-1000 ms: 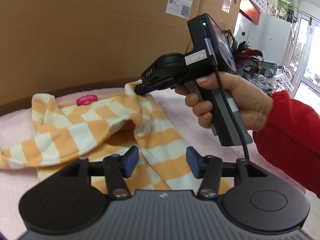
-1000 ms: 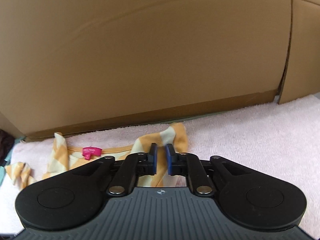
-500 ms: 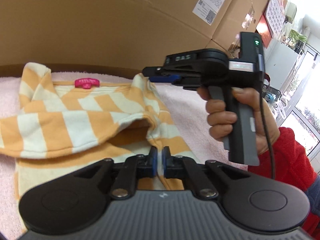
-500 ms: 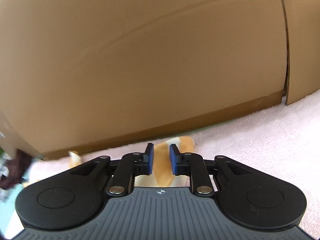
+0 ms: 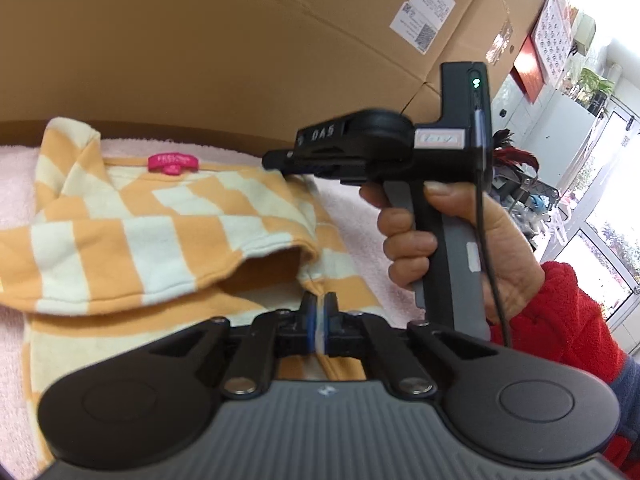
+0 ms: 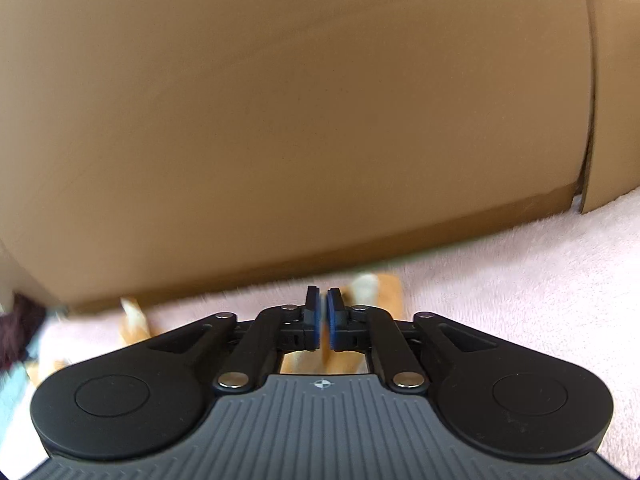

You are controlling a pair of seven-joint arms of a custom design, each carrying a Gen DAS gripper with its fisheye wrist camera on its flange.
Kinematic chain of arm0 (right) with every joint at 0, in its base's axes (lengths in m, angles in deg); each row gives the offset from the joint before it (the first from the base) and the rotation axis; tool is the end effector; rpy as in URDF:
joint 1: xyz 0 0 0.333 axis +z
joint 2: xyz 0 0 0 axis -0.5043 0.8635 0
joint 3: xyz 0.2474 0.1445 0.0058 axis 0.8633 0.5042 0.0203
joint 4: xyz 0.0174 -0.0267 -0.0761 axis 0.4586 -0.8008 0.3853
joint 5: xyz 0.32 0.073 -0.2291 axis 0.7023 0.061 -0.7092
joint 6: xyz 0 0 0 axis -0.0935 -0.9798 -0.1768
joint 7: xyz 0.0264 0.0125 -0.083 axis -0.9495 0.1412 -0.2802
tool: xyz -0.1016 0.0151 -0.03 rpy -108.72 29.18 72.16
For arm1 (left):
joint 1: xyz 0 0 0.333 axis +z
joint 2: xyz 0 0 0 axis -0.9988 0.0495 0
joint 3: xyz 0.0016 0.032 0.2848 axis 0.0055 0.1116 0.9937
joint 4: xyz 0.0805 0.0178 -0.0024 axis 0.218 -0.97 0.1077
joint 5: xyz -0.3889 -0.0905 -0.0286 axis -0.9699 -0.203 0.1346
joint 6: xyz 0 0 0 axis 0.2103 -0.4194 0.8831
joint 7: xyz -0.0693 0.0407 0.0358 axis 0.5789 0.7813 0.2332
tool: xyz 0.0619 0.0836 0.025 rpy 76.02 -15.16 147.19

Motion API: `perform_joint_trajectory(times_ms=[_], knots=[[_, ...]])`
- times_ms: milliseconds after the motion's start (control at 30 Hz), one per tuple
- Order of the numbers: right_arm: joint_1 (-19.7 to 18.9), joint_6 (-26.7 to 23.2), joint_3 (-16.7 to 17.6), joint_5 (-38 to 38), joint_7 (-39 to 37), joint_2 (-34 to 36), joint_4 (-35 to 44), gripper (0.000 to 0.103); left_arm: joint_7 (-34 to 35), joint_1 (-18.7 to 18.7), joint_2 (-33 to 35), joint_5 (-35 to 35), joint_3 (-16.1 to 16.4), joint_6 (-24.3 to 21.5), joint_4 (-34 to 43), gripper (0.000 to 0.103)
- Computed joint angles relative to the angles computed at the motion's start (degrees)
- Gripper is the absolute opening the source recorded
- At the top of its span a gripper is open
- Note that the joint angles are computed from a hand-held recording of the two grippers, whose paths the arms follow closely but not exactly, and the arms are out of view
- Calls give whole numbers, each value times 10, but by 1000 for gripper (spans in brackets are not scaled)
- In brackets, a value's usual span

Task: Fold clothes

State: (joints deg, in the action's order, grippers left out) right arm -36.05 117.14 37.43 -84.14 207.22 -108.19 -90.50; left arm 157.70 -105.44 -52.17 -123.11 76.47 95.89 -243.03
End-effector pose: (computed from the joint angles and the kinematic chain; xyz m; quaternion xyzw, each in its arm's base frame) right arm 0.4729 0.1336 0.4804 -0.4975 0.7257 -0.2345 0.4133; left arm 0.3582 -0.1020 0.4591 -0.4370 0.7563 -0.4869 0.0066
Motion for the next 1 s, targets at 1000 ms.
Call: perform_joint_trajectory(times_ms=[1000], knots=[[120,-69,-57,23,-145,-18,27,25,-21,-24,-39,54,1,22,-17,35]])
